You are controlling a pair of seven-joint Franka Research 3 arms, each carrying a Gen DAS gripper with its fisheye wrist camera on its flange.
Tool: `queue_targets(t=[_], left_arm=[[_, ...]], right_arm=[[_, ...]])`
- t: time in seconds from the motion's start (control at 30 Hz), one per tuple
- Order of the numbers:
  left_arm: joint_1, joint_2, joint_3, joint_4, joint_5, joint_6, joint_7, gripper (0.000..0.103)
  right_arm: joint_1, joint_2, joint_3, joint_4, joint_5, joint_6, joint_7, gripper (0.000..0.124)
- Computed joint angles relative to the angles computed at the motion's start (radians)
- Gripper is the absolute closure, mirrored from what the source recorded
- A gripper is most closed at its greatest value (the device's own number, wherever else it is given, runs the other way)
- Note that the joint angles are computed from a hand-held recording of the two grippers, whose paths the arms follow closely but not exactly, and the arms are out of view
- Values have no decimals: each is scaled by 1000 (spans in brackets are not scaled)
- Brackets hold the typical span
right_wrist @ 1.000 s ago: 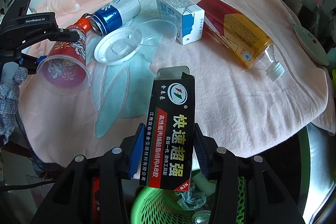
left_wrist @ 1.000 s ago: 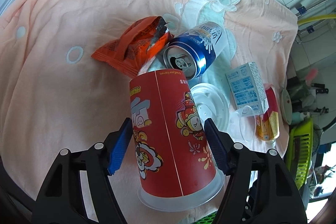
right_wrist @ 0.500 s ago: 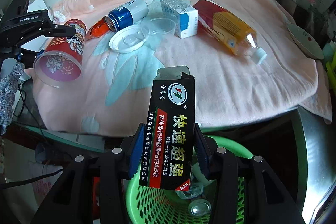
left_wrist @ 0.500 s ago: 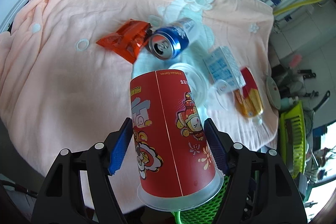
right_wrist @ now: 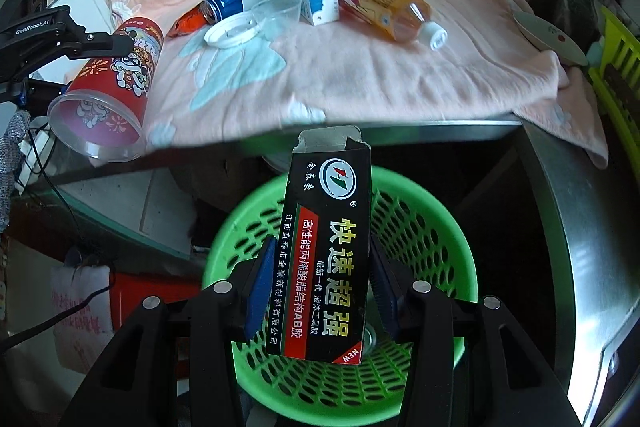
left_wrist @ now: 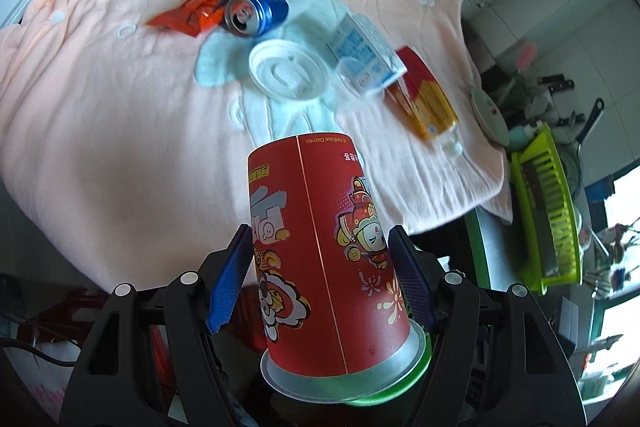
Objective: Collect trash
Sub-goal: 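Carry the glue box and red cup over the green wastebasket and open both grippers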
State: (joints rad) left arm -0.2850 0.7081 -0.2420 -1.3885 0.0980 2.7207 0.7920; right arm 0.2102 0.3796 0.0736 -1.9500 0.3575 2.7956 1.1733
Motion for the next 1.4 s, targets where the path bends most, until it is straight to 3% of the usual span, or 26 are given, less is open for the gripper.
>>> queue_targets(t=[0.37, 1.0, 1.27, 1.4], left_arm=[[-44, -18, -32, -70, 4, 32, -2, 35], [-119, 127, -63, 116, -28, -79, 97, 35], [-159, 184, -48, 207, -18, -137, 118, 34], [-166, 200, -47, 226, -24, -147, 127, 35]], right_arm=[[-19, -68, -10, -153, 31, 56, -5, 80], [-62, -126, 1, -250, 96, 93, -53, 80], [-66, -161, 5, -291, 126, 114, -103, 68], [-65, -169, 5, -299, 145, 115, -128, 68]])
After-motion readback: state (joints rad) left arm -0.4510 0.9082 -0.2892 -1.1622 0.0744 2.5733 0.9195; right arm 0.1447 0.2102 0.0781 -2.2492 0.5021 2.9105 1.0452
